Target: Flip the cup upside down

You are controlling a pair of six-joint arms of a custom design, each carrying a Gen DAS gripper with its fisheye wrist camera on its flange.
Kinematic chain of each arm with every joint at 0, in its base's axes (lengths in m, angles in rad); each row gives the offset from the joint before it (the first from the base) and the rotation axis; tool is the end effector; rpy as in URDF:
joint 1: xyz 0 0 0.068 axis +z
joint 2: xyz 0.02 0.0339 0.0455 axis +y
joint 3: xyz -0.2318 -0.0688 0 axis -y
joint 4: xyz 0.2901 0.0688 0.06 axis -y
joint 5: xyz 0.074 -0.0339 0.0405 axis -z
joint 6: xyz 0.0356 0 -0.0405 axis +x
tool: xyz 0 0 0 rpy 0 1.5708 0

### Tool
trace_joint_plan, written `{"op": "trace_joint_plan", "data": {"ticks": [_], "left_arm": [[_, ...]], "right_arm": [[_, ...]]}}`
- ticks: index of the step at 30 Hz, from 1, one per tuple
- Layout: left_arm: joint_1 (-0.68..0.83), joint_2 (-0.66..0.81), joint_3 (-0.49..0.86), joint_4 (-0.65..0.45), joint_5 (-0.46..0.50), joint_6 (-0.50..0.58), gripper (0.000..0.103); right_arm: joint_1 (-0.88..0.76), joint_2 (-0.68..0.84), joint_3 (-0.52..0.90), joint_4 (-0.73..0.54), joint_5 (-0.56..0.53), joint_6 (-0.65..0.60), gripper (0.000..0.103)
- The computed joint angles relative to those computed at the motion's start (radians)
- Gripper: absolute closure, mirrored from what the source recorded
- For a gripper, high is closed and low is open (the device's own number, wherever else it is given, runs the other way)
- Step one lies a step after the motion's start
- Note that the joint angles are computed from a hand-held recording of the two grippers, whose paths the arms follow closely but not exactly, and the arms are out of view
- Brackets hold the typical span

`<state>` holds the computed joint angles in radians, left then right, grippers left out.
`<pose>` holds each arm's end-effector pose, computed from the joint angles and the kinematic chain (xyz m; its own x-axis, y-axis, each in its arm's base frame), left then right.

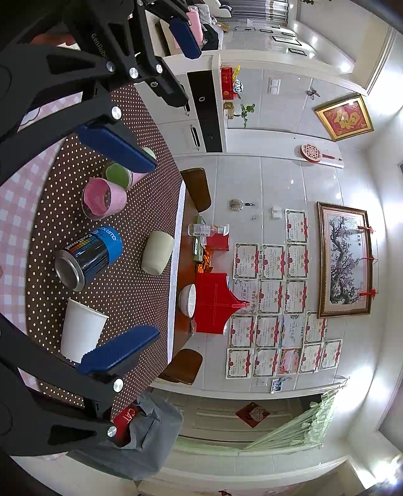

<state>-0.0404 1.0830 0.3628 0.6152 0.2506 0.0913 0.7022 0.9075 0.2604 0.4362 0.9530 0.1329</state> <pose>0.2763 -0.0200 0.1607 -0.0783 0.0916 -0.9927 0.2939 0.9536 0.0648 0.2000 0.1312 0.1493 -0.1274 -0.0072 -0.9918 0.2535 0.9665 -0.0396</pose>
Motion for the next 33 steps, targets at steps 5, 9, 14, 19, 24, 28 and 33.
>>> {"op": "trace_joint_plan", "data": {"ticks": [5, 9, 14, 19, 24, 28, 33], "left_arm": [[0.000, 0.000, 0.000, -0.001, 0.000, 0.000, 0.020], [0.000, 0.000, 0.000, -0.001, 0.000, 0.000, 0.020], [0.000, 0.000, 0.000, -0.001, 0.000, 0.000, 0.020], [0.000, 0.000, 0.001, -0.002, -0.001, 0.001, 0.020], [0.000, -0.001, 0.000, -0.002, 0.000, 0.001, 0.020], [0.000, 0.000, 0.001, -0.003, -0.001, 0.002, 0.020], [0.000, -0.001, 0.001, -0.003, 0.000, 0.001, 0.020]], "right_arm": [[0.000, 0.002, 0.001, 0.000, 0.000, 0.001, 0.006], [0.000, 0.002, 0.001, 0.001, 0.001, 0.000, 0.006], [0.000, 0.001, 0.001, -0.001, 0.000, 0.001, 0.006], [0.000, 0.003, 0.001, 0.001, 0.000, 0.000, 0.006], [0.000, 0.003, 0.002, 0.000, 0.000, 0.000, 0.006], [0.000, 0.003, 0.002, -0.003, 0.000, 0.002, 0.006], [0.002, -0.001, 0.001, -0.008, 0.001, 0.004, 0.006]]}}
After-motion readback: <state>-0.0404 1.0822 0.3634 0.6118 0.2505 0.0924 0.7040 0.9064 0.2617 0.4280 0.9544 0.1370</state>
